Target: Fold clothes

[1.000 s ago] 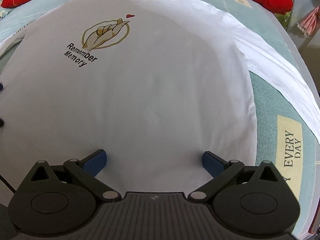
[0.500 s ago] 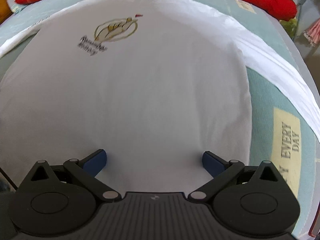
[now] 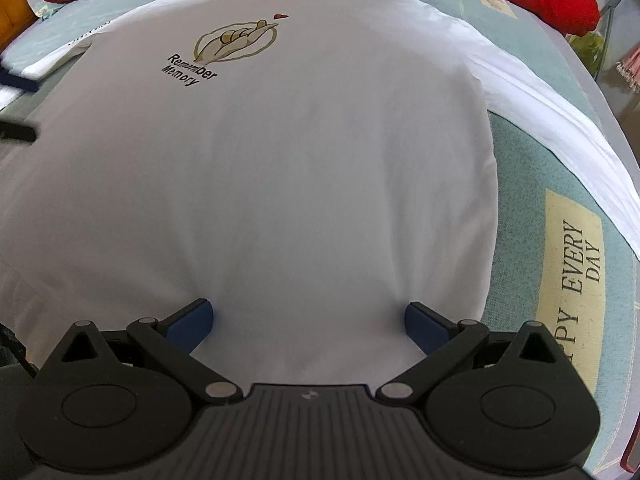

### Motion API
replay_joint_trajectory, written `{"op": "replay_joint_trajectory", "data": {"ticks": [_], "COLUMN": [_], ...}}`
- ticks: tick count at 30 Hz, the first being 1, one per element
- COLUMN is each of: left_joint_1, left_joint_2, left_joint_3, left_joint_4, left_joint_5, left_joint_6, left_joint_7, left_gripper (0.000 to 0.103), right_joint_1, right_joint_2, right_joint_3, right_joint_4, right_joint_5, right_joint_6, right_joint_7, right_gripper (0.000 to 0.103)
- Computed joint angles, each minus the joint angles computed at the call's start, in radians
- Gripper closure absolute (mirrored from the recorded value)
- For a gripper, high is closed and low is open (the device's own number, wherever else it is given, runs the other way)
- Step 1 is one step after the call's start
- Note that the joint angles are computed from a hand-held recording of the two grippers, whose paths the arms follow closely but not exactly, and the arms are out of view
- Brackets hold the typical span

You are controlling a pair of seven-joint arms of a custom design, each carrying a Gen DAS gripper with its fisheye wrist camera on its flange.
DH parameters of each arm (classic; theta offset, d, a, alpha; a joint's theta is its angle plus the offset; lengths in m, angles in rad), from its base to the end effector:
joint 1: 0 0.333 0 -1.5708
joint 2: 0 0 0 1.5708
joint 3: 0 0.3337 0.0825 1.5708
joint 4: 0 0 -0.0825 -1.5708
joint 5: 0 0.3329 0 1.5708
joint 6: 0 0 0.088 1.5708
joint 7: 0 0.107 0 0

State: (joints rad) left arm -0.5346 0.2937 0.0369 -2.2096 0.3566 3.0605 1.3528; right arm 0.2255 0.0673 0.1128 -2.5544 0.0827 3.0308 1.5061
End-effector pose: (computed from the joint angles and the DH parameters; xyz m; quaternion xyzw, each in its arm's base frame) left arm 0.4848 -0.2962 0.3629 -0.4346 0.8566 -0.2177 0.1731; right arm 0.4406 0.1481 0.3493 -0.7940 0.5728 -0.1095 0.1718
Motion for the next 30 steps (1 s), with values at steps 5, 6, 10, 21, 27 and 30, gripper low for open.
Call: {"op": "replay_joint_trajectory", "data": {"ticks": [5,6,10,21,27,30], "left_joint_1": [0.046,0.058,0.127,0.162,0.117,0.074], "left_joint_2": [0.109,0.115,0.099,0.139,0.339,0.365], "left_joint_3": [-0.065,-0.076,-0.128,-0.114,-0.046,0.025], "left_joint_4": [0.105,0.109,0.07,0.196,0.472,0.519], "left_joint_5": [-0.095,-0.124,-0.268,-0.351,-0.346,-0.336], "left_joint_6": [0.034,0.019,-0.031,-0.011,-0.075,-0.128], "left_joint_7": [0.082,0.091,0.107,0.124,0.157,0.069], "left_gripper": [0.024,0.024,0.023,0.023,0.023,0.021], "right_joint_1": [0.0,0.001,-0.003,0.034,0.006,0.005], "right_joint_2": [0.007,0.013,0.018,0.027,0.024,0.024], "right_joint_3": [-0.004,-0.005,-0.006,-0.076,-0.048,-0.044], "right_joint_4": [-0.001,0.0,-0.001,-0.021,-0.016,-0.007], "right_joint_5": [-0.025,-0.032,-0.06,-0.294,-0.306,-0.307], "right_joint_6": [0.011,0.019,0.028,0.094,0.081,0.063], "right_joint_7": [0.025,0.031,0.056,0.282,0.291,0.295], "right_gripper": [0.0,0.0,0.0,0.0,0.0,0.0]}}
